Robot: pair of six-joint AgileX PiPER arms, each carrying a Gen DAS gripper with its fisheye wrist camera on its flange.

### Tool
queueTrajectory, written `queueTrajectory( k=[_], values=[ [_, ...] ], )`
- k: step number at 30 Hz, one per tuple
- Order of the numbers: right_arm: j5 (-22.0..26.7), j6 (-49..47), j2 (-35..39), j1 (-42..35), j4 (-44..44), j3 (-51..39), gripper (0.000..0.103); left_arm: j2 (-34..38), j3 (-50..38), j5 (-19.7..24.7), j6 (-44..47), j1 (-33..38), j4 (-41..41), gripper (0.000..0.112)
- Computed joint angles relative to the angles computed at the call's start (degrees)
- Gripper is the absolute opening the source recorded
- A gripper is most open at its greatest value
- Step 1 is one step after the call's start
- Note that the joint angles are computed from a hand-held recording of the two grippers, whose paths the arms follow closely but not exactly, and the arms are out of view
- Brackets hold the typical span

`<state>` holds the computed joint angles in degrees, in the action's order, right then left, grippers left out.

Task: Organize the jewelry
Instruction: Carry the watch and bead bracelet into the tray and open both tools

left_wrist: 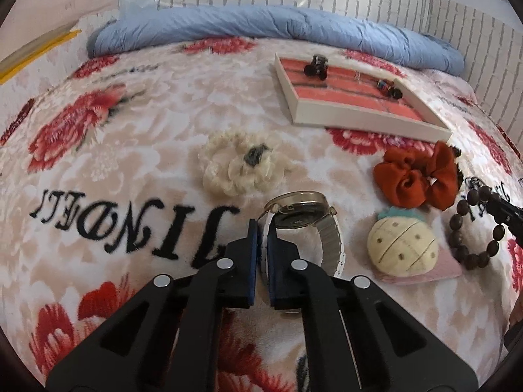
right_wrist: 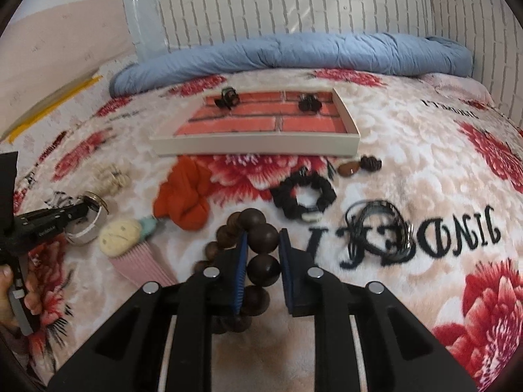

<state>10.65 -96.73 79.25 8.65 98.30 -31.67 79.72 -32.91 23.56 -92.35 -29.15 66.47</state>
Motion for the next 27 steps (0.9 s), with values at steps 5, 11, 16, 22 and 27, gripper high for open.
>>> queueTrajectory(
  k=[5,11,16,22,27],
  values=[
    [3.9,15.8,-1.4,-1.7,-16.6,-3.4,0.019,-2.4,-2.4,2.2,5.3,-0.9,-5.3,0.004],
    [7.1,30.7,-0.3,-2.2,-31.7,-11.5,0.019,-1.2,-11.0,4.6,16.6,-0.8,-13.8,0.004],
    [7.8,47.1,5.2,-1.5,-49.0,-23.3,0.019,6.5,-23.9,6.3,27.7,1.0,-21.0,0.004],
    [9.1,61.5,16.2,-0.9,-63.4,-39.3,0.019,18.6,-40.4,6.9,38.4,4.1,-29.6,0.004],
    [10.1,67.6,27.0,-1.4,-69.6,-52.2,0.019,30.3,-55.4,8.4,48.2,7.3,-39.1,0.004]
  ],
)
